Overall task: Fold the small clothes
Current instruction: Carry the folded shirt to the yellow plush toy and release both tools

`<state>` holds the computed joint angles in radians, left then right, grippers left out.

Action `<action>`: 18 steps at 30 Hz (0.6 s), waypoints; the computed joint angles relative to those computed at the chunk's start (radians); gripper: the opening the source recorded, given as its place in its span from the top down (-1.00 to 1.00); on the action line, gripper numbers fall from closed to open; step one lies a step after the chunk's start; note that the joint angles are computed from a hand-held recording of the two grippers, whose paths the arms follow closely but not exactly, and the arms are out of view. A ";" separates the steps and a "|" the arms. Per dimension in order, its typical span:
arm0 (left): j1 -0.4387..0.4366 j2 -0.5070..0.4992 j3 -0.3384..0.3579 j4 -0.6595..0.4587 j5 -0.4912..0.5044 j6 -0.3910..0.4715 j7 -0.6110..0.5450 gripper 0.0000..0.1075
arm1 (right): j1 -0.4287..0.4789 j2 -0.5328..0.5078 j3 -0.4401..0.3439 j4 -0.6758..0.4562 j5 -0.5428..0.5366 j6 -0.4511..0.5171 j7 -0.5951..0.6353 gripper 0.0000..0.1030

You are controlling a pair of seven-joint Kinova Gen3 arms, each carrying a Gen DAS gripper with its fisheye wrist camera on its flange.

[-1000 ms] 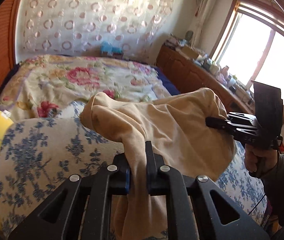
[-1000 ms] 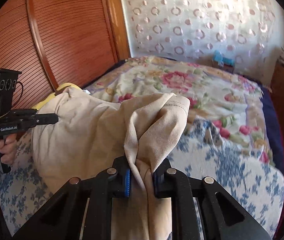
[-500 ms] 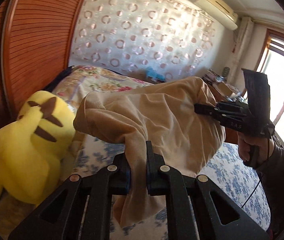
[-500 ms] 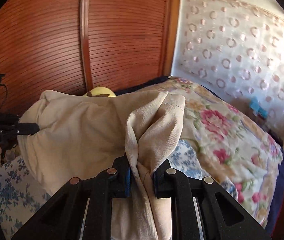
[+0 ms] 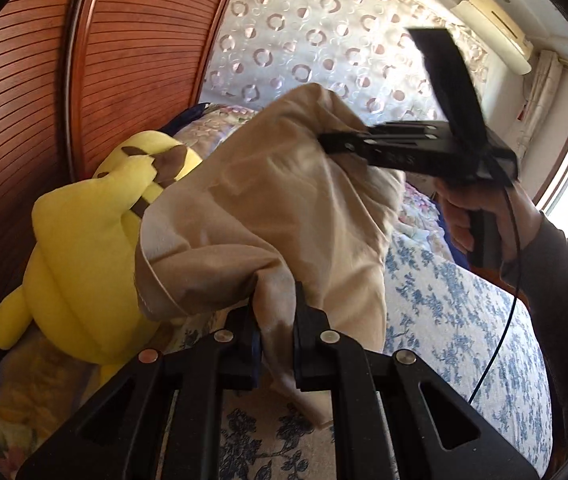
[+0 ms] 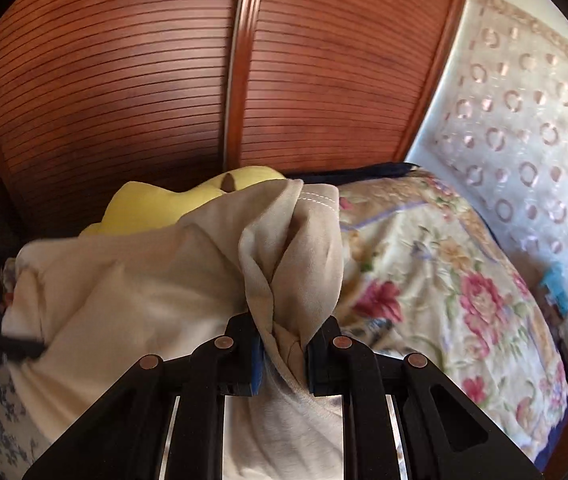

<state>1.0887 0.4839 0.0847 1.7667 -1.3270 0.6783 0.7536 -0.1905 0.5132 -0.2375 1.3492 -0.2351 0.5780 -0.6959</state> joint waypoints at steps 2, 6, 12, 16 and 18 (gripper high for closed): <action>0.000 0.005 0.006 -0.005 0.027 0.016 -0.015 0.77 | -0.002 0.031 -0.005 -0.031 -0.005 0.016 0.005 0.67; 0.003 0.013 0.008 -0.022 0.090 0.039 -0.067 0.68 | -0.052 0.077 0.057 -0.074 0.019 0.004 -0.106 0.40; 0.051 0.006 -0.020 -0.012 0.079 0.095 -0.068 0.16 | 0.024 0.092 0.006 -0.071 -0.034 -0.061 -0.187 -0.07; 0.047 0.005 0.006 -0.022 0.080 0.133 -0.107 -0.14 | 0.078 0.075 -0.030 -0.010 -0.072 -0.110 -0.181 -0.07; 0.071 0.005 0.007 -0.024 0.061 0.177 -0.102 -0.49 | 0.080 0.047 -0.035 0.059 -0.078 -0.153 -0.196 -0.07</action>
<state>1.1598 0.4892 0.0917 1.7431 -1.2664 0.8555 0.6519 -0.1100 0.5597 -0.2724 1.4087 -0.3127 0.4249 -0.8923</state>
